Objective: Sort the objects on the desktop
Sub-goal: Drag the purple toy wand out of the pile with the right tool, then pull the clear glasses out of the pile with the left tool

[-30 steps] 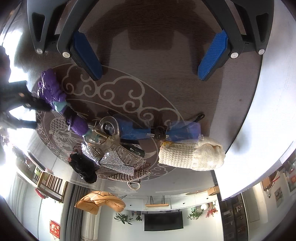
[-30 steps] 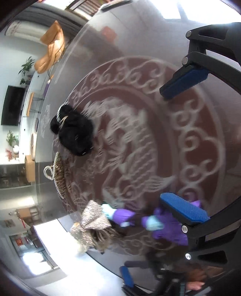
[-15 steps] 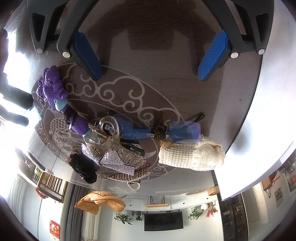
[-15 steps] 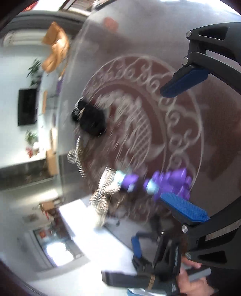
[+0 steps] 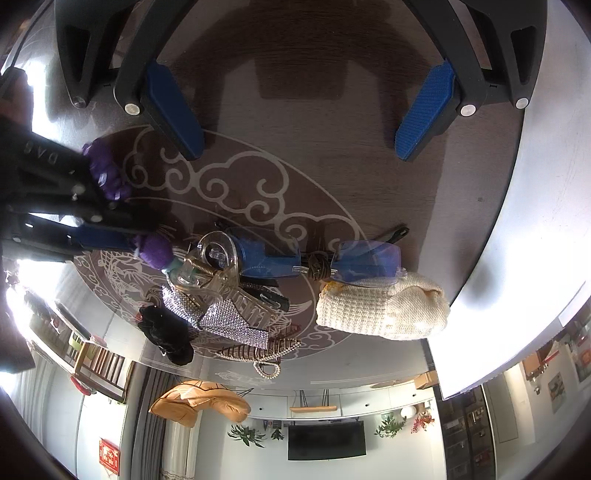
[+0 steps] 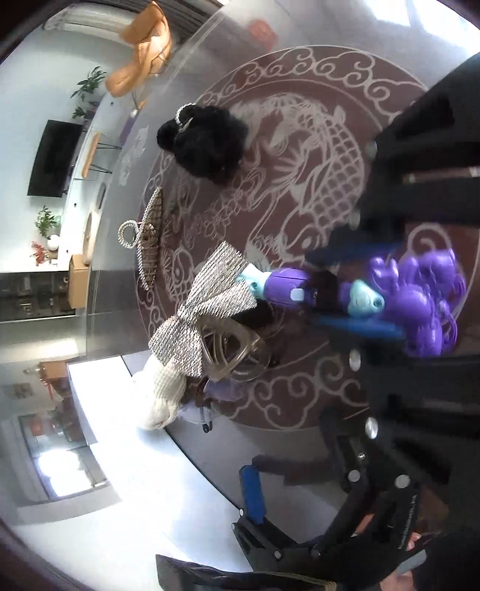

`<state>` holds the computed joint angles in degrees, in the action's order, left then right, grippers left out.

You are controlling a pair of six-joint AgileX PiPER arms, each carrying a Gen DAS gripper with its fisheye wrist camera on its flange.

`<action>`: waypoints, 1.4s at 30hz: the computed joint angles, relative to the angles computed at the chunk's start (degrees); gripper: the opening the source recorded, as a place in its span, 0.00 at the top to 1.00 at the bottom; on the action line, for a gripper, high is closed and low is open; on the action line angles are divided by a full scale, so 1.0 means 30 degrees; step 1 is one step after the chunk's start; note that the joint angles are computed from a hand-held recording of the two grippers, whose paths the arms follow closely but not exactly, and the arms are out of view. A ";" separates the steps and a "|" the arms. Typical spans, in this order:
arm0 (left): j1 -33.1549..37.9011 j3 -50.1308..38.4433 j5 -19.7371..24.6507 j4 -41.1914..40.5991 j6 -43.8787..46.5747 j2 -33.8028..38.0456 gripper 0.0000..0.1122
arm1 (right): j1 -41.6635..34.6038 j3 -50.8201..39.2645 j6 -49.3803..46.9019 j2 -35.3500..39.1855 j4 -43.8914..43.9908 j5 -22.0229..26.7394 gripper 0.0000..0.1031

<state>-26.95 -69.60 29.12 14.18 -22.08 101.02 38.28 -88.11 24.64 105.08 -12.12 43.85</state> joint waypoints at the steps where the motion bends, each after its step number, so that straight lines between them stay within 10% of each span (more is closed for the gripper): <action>1: 0.0026 0.0013 -0.0024 -0.0023 0.0034 -0.0002 0.08 | -0.0047 0.0215 0.0204 -0.0184 -0.0039 0.0077 0.78; 8: 0.0017 0.0011 -0.0022 -0.0016 0.0020 0.0000 0.08 | 0.0469 0.5752 0.4190 -0.4554 -0.2763 -0.0184 0.76; 10: 0.0017 0.0011 -0.0022 -0.0016 0.0020 0.0000 0.08 | 0.0726 0.7416 0.5046 -0.5897 -0.3310 -0.0592 0.58; 12: 0.0017 0.0011 -0.0022 -0.0016 0.0020 0.0000 0.08 | 0.1158 0.8682 0.6302 -0.6814 -0.4596 -0.0394 0.06; 42: 0.0007 0.0034 0.0004 -0.0004 -0.0001 -0.0013 0.08 | 0.0696 1.0488 0.3383 -0.8265 -0.2970 -0.0959 0.00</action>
